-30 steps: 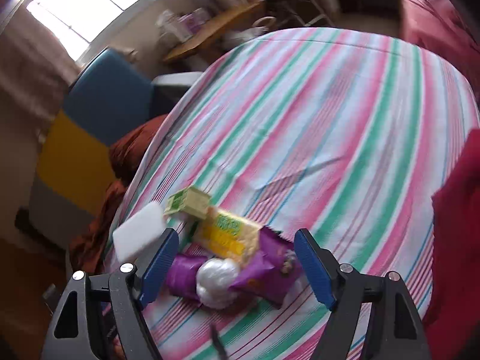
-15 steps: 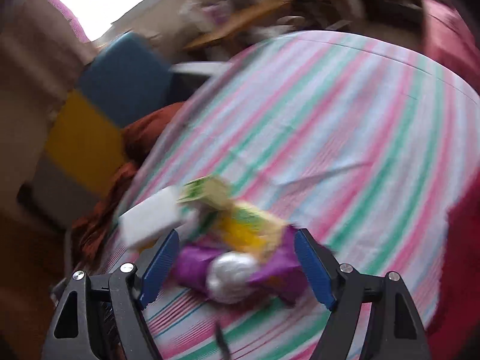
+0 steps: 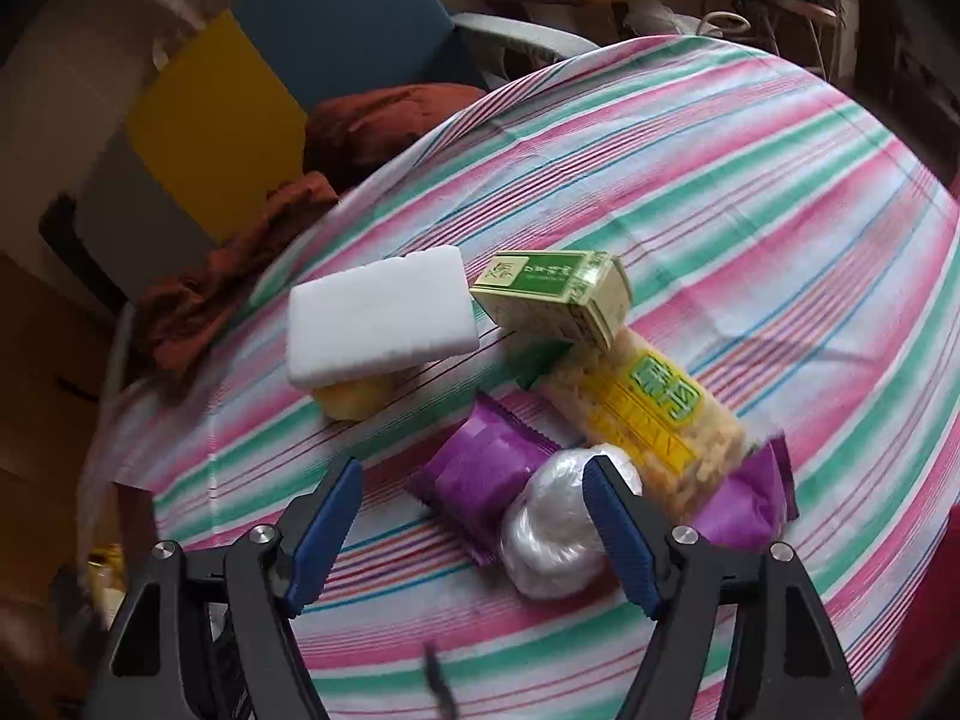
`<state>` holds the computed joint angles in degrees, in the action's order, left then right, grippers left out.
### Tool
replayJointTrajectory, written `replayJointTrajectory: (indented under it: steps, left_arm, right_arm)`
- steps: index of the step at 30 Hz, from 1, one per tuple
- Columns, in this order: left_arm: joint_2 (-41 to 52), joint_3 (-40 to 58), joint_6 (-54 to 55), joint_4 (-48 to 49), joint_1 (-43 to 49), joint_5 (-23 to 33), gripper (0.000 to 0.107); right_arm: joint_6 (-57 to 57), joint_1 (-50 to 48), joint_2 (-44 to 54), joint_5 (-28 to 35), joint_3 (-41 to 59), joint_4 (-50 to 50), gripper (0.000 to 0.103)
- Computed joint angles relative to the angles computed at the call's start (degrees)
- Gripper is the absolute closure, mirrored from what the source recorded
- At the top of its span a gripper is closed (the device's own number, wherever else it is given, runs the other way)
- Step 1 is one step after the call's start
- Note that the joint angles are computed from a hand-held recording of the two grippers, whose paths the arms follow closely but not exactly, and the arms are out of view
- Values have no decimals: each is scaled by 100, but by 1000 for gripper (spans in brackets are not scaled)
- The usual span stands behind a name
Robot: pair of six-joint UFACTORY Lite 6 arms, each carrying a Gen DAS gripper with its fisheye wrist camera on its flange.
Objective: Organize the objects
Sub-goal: 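Grasp the plastic-wrapped white bundle with the left tool while the right tool grasps the purple packet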
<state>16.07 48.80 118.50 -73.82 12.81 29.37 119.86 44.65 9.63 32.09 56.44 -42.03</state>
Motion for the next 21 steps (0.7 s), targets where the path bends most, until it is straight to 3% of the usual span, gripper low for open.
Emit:
replayJointTrajectory:
  steps: [3, 6, 9, 11, 15, 19, 21]
  left_arm:
    - [-80, -246, 721, -516, 128, 74, 70]
    - [52, -108, 598, -438, 134, 148, 70]
    - [77, -133, 707, -513, 204, 245, 70]
    - [70, -175, 862, -650, 192, 230, 70]
    - [101, -177, 931, -708, 225, 291, 70]
    - [104, -194, 1008, -772, 235, 307, 70]
    - [117, -190, 1024, -780, 252, 330, 70]
  right_arm:
    - [-549, -114, 351, 179, 382, 284, 32]
    - [-377, 111, 480, 987, 732, -146, 34]
    - [-216, 10, 295, 315, 448, -515, 34]
    - [-1064, -239, 620, -315, 584, 233, 34]
    - [-2534, -420, 1409, 32, 1214, 1475, 34]
    - [-2680, -541, 1491, -54, 1142, 1579, 36]
    - [-2570, -530, 1467, 0, 1106, 1437, 54]
